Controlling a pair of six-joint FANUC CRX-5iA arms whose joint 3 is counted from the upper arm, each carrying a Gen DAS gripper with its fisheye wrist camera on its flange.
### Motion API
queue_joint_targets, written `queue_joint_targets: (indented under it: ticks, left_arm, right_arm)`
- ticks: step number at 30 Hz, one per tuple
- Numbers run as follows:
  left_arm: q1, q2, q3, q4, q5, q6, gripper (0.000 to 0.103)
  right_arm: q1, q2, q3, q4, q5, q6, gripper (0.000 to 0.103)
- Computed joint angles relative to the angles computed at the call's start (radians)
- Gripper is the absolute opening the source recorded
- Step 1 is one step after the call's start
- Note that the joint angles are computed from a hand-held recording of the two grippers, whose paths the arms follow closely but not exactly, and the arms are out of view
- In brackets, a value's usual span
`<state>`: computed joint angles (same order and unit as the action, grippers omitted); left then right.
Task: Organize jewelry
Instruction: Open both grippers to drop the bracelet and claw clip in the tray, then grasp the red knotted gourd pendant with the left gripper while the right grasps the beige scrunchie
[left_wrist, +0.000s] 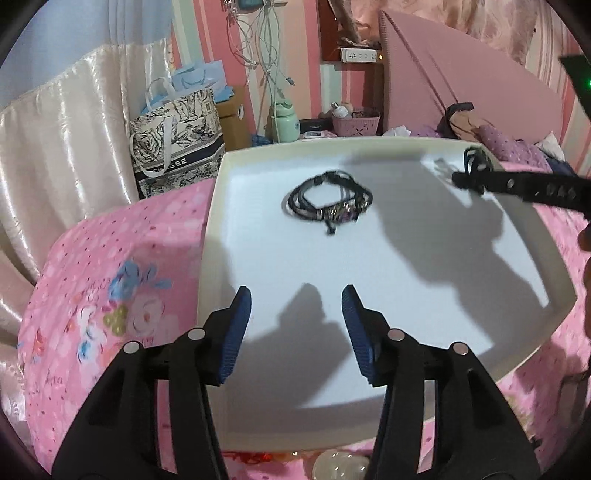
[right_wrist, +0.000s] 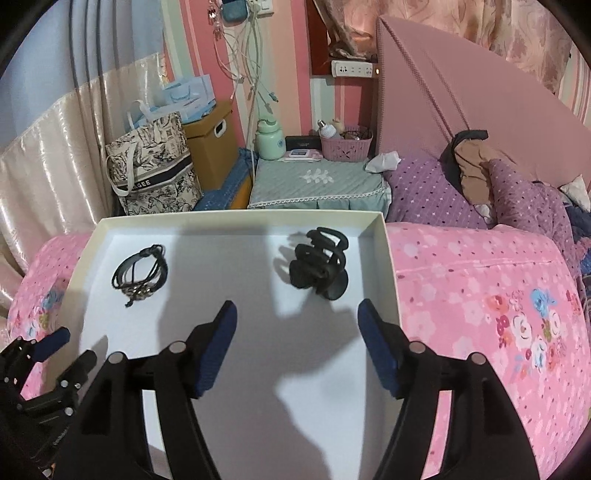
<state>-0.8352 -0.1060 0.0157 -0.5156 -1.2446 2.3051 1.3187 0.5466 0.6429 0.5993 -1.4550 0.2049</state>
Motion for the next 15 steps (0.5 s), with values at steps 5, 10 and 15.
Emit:
queue_joint_targets:
  ticks: [5, 10, 15]
  left_arm:
    - [0.002, -0.017, -0.029, -0.015, -0.008, 0.019, 0.051]
    - [-0.003, -0.024, -0.039, -0.018, -0.014, 0.017, 0.051]
    - [-0.004, -0.039, -0.05, -0.018, -0.005, 0.022, 0.051]
  right_arm:
    - [0.037, -0.016, -0.03, 0.046, -0.015, -0.025, 0.068]
    - [0.077, -0.047, -0.08, 0.063, -0.007, -0.07, 0.068]
    - [0.122, -0.079, -0.142, 0.097, -0.009, -0.121, 0.069]
